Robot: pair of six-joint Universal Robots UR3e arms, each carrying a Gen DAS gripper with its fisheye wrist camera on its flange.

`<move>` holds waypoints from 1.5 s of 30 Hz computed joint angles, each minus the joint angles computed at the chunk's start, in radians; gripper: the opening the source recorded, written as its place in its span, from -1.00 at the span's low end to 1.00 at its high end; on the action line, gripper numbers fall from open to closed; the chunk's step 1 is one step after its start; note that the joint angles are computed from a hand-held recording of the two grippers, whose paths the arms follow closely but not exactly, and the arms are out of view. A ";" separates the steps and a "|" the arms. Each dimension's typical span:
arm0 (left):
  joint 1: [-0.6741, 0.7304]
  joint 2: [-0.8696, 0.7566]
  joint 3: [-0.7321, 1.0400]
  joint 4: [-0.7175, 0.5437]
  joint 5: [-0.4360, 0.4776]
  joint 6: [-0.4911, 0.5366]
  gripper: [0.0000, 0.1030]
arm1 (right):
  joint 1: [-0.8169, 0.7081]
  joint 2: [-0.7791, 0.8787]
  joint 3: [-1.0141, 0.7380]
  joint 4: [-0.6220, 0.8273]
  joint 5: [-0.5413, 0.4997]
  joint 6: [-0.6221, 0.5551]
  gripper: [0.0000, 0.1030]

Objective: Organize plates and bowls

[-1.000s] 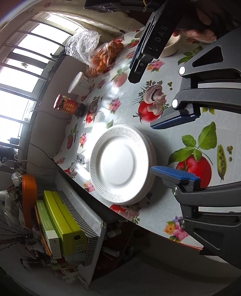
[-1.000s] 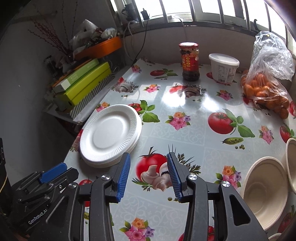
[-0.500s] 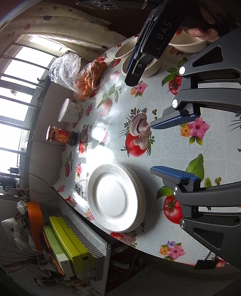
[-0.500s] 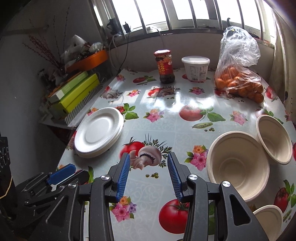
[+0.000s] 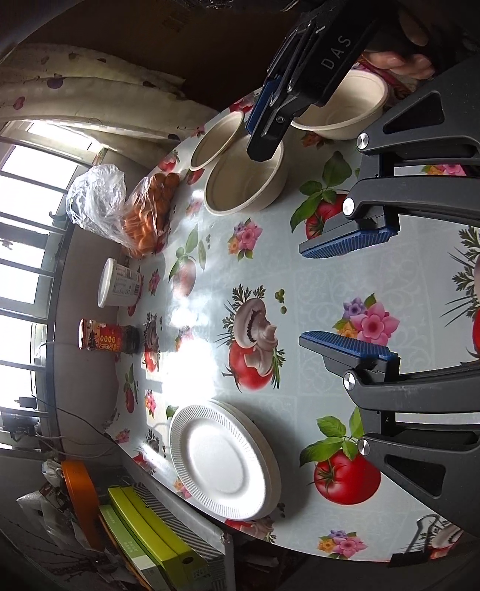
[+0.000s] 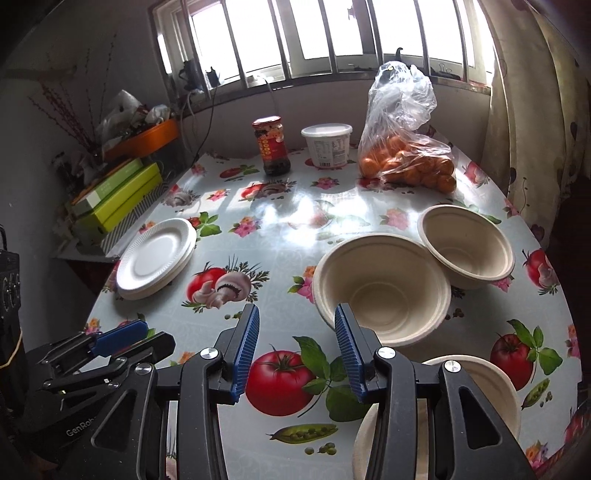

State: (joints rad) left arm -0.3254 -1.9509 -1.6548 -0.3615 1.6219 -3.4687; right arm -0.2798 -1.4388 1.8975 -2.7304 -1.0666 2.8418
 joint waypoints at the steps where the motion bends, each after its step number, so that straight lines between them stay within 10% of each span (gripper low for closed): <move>1: -0.008 -0.008 0.011 0.000 -0.004 0.004 -0.17 | -0.012 -0.016 0.024 -0.018 -0.003 -0.009 -0.18; 45: -0.152 -0.300 0.375 -0.122 -0.247 0.099 -0.17 | -0.591 -0.275 0.370 0.123 0.149 -0.262 -0.17</move>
State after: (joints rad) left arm -0.4776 -2.2508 -1.2802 -0.4832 1.3751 -3.3699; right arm -0.8706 -1.7135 2.2678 -2.6077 -0.9178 2.5795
